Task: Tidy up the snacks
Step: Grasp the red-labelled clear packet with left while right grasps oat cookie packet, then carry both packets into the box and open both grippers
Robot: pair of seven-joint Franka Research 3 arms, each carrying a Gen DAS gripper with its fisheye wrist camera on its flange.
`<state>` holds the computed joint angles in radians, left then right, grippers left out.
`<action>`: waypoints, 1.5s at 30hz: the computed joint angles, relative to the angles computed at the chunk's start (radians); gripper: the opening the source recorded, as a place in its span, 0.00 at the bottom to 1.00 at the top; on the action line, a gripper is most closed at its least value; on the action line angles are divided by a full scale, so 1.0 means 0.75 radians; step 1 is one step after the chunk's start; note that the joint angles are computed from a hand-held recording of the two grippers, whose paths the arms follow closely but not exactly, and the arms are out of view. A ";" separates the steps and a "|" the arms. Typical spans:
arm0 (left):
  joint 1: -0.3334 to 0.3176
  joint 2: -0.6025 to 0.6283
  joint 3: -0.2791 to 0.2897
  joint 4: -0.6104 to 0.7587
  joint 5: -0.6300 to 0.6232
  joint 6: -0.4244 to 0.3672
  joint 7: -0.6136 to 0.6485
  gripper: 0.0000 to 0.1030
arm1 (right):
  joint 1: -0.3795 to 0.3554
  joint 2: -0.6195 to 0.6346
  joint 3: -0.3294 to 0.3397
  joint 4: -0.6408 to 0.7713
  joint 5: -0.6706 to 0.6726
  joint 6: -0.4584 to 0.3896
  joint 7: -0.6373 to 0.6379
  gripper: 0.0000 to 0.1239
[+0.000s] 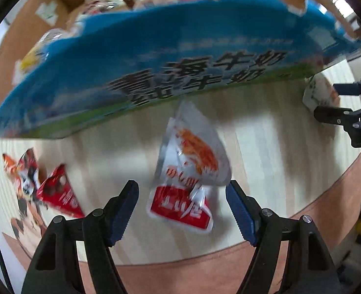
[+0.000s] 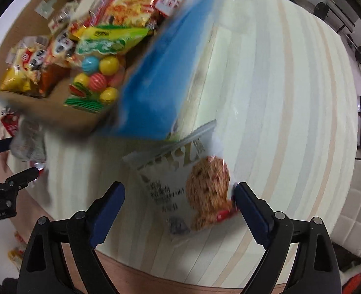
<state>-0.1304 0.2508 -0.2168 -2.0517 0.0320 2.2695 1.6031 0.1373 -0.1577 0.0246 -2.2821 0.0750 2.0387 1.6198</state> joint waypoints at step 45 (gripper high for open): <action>0.045 -0.229 0.122 0.233 -0.469 -0.031 0.043 0.37 | 0.069 -0.269 0.080 0.286 0.295 0.115 0.473 0.60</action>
